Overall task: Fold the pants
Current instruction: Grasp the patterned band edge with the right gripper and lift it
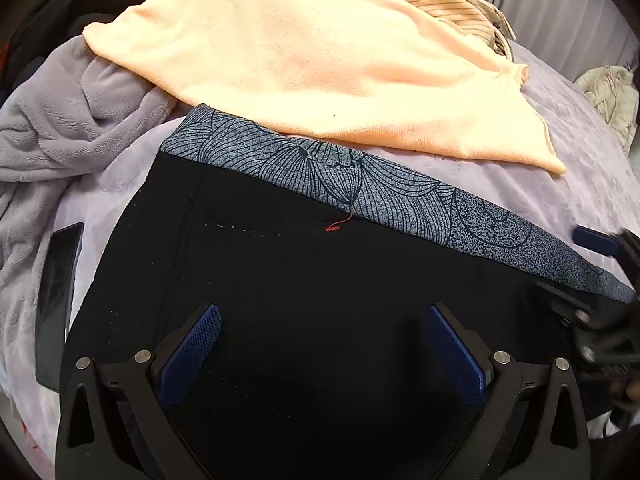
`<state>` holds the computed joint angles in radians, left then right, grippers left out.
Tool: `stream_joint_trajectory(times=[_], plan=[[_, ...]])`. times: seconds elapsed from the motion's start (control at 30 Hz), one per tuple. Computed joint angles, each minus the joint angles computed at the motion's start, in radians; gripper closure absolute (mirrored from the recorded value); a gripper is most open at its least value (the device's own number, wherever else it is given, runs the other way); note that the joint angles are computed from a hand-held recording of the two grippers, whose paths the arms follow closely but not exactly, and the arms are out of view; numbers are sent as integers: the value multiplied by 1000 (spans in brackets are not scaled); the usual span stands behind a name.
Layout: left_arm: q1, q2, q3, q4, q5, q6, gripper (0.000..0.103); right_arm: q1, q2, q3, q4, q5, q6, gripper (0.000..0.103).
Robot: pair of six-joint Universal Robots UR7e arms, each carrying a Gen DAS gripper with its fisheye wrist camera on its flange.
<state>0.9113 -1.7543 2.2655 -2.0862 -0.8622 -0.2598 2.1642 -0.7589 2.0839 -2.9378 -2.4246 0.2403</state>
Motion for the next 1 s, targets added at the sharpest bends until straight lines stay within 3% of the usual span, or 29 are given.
stream_joint_trajectory(times=[0.1,0.13,0.17,0.2,0.23,0.27,0.33,0.47,0.6,0.63,0.7,0.73,0.8,0.9,1.0], plan=[[13,-9,-5,7,-30,8,1,-65,6,2,-50,91,-106,6],[17,-10,-9,7,-41,8,1,-83,2,12,-82,137,-146,16],[25,-8,-16,8,-55,7,1,-85,-7,19,-94,167,-167,37],[33,-4,-25,4,-68,5,1,-78,-19,25,-101,189,-190,48],[42,-2,-35,1,-87,6,1,-62,-30,31,-103,201,-206,84],[50,1,-47,-3,-112,1,1,-51,-44,38,-94,230,-220,99],[57,10,-69,-10,-142,-17,1,6,-47,51,-90,204,-250,99],[37,40,-112,11,-118,-113,1,84,-49,68,-99,147,-253,99],[54,70,-149,-17,-187,-194,1,185,-6,63,-128,28,-280,99],[51,86,-149,-34,-178,-200,1,200,8,60,-126,5,-283,100],[35,151,-154,-4,-67,-237,4,211,40,50,-121,-31,-273,100],[39,182,-162,35,-22,-269,34,211,44,50,-118,-38,-259,100],[55,220,-171,90,26,-313,64,207,49,47,-129,-45,-239,100],[51,166,-150,67,10,-313,84,205,67,25,-134,-63,-233,100],[12,30,-115,75,-38,-314,88,241,82,1,-121,-86,-202,100]])
